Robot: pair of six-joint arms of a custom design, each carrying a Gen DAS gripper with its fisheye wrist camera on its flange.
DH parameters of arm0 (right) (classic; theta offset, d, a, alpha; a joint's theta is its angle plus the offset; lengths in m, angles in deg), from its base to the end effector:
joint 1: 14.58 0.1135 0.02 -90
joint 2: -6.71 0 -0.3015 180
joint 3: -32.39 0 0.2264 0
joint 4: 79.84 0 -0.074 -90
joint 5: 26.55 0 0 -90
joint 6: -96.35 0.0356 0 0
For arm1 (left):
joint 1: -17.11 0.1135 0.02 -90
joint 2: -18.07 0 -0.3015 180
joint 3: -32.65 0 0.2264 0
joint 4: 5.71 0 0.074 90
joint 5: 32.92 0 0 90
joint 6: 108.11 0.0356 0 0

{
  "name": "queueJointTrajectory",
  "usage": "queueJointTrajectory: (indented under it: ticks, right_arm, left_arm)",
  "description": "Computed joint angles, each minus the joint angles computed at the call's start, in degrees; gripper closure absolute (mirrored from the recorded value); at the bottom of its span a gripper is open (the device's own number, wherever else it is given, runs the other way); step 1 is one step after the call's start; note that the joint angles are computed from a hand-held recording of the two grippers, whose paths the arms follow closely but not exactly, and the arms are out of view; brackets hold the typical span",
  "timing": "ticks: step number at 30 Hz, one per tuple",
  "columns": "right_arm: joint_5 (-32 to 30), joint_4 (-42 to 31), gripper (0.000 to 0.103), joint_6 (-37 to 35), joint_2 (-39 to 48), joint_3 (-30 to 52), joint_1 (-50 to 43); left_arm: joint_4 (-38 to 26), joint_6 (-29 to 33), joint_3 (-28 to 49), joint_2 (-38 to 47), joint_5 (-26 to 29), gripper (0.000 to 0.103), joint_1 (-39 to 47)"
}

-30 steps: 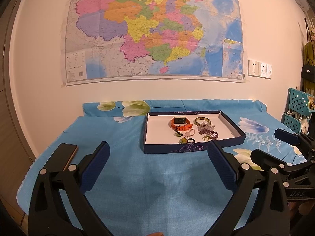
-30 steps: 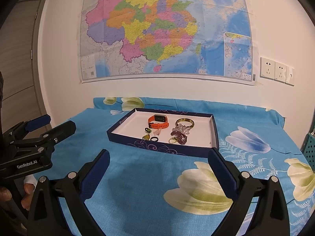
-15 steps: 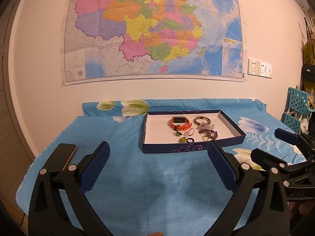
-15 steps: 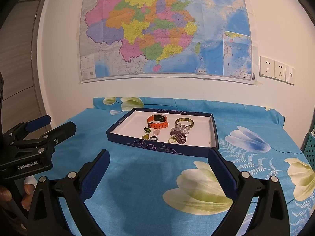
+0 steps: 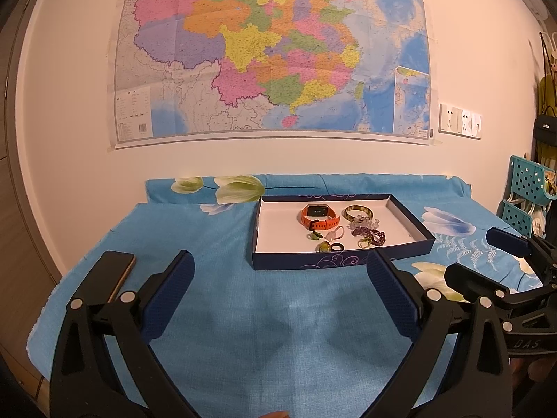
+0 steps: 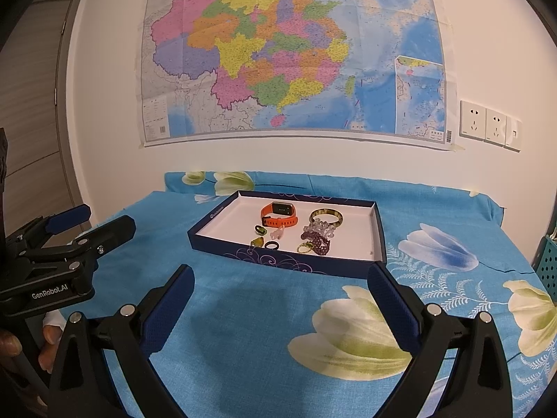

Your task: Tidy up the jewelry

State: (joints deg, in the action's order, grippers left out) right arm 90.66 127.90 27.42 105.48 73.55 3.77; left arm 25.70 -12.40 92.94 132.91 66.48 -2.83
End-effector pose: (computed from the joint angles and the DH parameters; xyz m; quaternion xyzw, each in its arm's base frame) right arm 0.2698 0.0723 0.1677 0.1378 0.8381 -0.0274 0.5271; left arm 0.3536 -0.1345 0.1598 0.2286 0.8010 -0.1359 0.5364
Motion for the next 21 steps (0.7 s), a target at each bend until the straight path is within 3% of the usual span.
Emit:
queueJointTrajectory:
  ticks: [21]
  right_arm:
    - [-0.37,-0.02,0.007,0.07,0.00,-0.10,-0.32]
  left_arm:
    - [1.00,-0.16,-0.84,0.33,-0.16,0.006,-0.20]
